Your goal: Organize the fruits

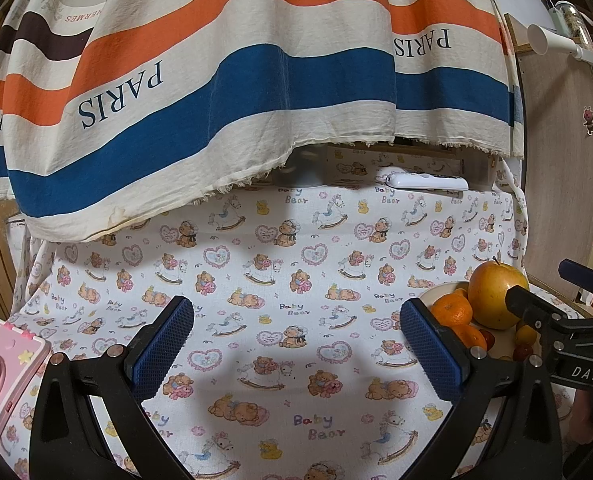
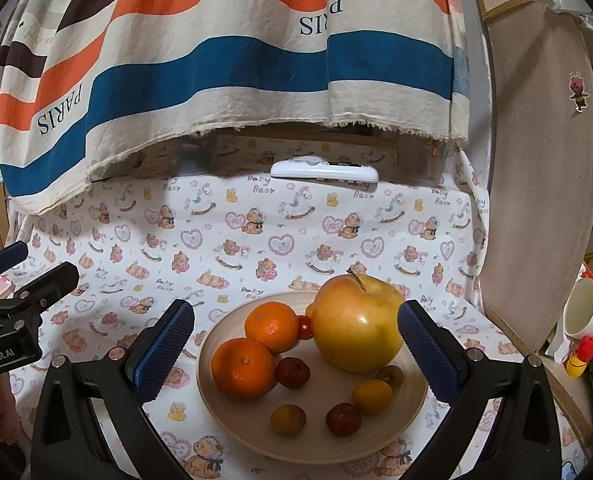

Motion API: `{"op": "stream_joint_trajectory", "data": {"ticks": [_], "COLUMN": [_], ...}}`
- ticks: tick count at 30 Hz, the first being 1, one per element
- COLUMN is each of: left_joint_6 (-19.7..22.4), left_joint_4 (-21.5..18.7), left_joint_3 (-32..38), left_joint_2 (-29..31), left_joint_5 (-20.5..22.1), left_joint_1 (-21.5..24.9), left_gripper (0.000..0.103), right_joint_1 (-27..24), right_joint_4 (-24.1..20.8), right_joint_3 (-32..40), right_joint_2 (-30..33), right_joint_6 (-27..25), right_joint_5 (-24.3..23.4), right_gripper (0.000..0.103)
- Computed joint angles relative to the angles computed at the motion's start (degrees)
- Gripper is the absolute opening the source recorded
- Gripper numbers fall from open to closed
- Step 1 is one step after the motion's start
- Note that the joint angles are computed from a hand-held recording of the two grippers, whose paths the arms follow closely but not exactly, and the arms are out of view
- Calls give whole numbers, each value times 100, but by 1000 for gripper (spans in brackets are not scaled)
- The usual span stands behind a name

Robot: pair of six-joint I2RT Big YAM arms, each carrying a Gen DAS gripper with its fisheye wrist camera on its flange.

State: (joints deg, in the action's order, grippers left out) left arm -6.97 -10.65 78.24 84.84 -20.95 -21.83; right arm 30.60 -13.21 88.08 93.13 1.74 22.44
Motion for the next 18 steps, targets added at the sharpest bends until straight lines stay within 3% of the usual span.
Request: {"op": "stream_joint_trajectory", "data": {"ticks": [18], "left_joint_6": [-1], "left_joint_4": [-6], "left_joint_3": [6], "left_joint_2": [3], "left_joint_5": [5], "left_joint_1": [3], "left_gripper": [103], "right_joint_1": [9], "right_joint_4": [-21], "right_joint_3": [34], "right_joint_2": [28], "right_joint_6": [2], "right_joint_5": [8], "right_gripper": [103]}}
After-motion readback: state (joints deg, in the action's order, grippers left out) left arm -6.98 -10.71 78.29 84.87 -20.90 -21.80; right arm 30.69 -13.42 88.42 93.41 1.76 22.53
